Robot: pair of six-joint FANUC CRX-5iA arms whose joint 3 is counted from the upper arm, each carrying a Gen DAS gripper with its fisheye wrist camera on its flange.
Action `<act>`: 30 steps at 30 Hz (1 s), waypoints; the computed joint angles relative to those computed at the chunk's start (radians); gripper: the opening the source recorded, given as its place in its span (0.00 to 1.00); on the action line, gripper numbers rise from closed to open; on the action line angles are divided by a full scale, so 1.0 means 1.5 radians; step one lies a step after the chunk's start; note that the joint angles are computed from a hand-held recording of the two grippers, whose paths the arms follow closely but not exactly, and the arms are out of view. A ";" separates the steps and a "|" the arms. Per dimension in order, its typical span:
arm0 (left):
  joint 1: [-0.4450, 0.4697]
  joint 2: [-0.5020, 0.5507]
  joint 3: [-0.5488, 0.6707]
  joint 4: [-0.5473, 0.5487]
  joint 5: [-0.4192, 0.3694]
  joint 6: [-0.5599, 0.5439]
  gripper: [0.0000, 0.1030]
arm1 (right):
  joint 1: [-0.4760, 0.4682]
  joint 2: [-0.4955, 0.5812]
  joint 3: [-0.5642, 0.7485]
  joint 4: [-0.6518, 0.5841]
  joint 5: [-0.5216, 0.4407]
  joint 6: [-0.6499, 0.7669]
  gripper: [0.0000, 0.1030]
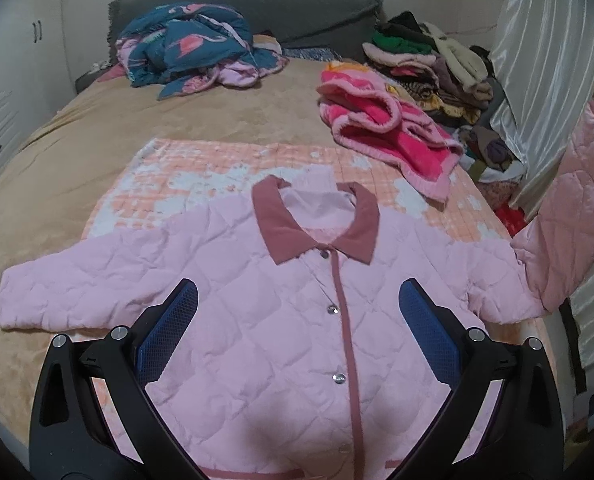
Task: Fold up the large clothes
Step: 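Lift the sleeve cuff with the right tool and fold it across the jacket body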
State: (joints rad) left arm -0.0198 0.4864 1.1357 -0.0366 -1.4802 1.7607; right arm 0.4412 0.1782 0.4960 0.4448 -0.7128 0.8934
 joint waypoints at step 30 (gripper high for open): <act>0.127 -0.040 -0.068 0.143 0.055 0.008 0.92 | 0.109 0.162 0.230 -0.147 -0.076 0.154 0.11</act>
State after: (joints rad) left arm 0.1713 0.4270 1.0341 0.1781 -1.3972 1.7726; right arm 0.6042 0.4206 0.8407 0.2244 -0.8266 1.1242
